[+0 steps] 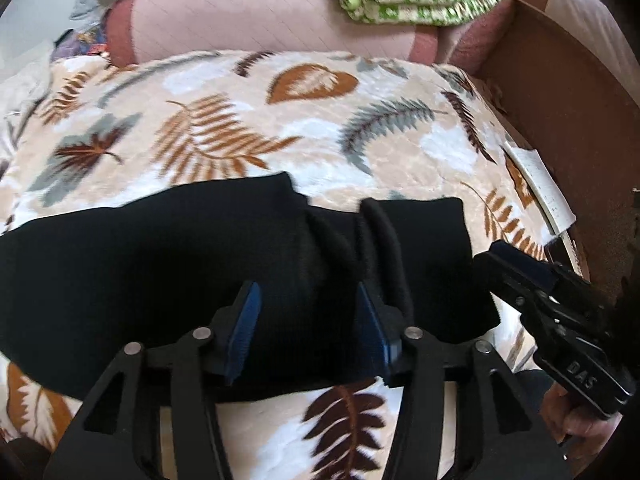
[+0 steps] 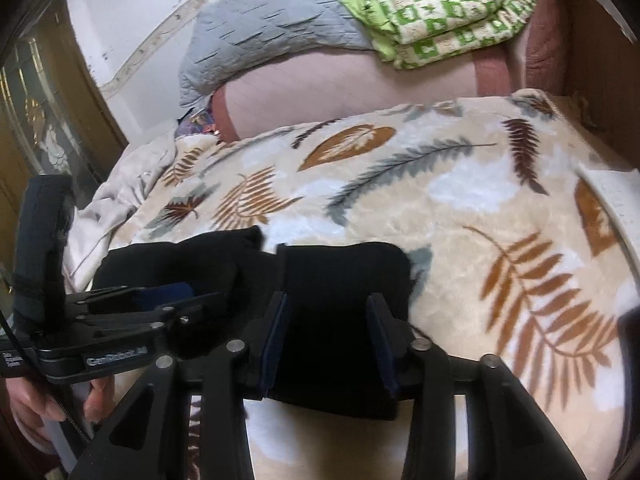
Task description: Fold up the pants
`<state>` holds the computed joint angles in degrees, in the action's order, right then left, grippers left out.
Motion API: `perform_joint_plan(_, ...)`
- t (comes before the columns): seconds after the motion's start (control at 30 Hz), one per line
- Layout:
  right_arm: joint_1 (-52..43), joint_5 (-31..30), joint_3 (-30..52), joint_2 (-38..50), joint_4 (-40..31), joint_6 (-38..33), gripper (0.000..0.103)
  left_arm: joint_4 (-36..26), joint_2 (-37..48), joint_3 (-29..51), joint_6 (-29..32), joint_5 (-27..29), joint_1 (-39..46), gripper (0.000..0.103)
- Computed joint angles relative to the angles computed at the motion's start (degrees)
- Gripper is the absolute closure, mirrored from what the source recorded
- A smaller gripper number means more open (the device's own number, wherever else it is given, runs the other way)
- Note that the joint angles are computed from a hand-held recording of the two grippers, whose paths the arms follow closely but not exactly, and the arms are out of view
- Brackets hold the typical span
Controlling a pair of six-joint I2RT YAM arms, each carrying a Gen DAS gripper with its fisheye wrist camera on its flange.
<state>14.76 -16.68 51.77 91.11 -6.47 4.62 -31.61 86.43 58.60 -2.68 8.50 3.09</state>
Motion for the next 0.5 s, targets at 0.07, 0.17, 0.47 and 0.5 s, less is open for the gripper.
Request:
perform_joint_plan(0.07, 0.93, 0.16, 1.03, 2.19, 0.16, 0.19, 0.081, -0.03, -1.74, -0.88, 0.77, -0.56, 1.31, 0.053)
perform_joint_plan(0.17, 2.43, 2.31, 3.02, 7.12, 0.09, 1.42, 0.083, 0.29, -3.78, -2.17, 1.73, -2.16, 3.12, 0.05)
perform_joint_plan(0.47, 4.28, 2.78, 1.73, 3.06, -0.6, 2.62, 0.079, 0.27, -7.53, -4.52, 3.32, -2.63, 7.83, 0.047)
perform_joint_plan(0.5, 4.69, 2.5, 1.8, 3.05, -0.54, 2.86, 0.079, 0.4, -8.03, -4.87, 3.49, -2.72, 8.36, 0.046)
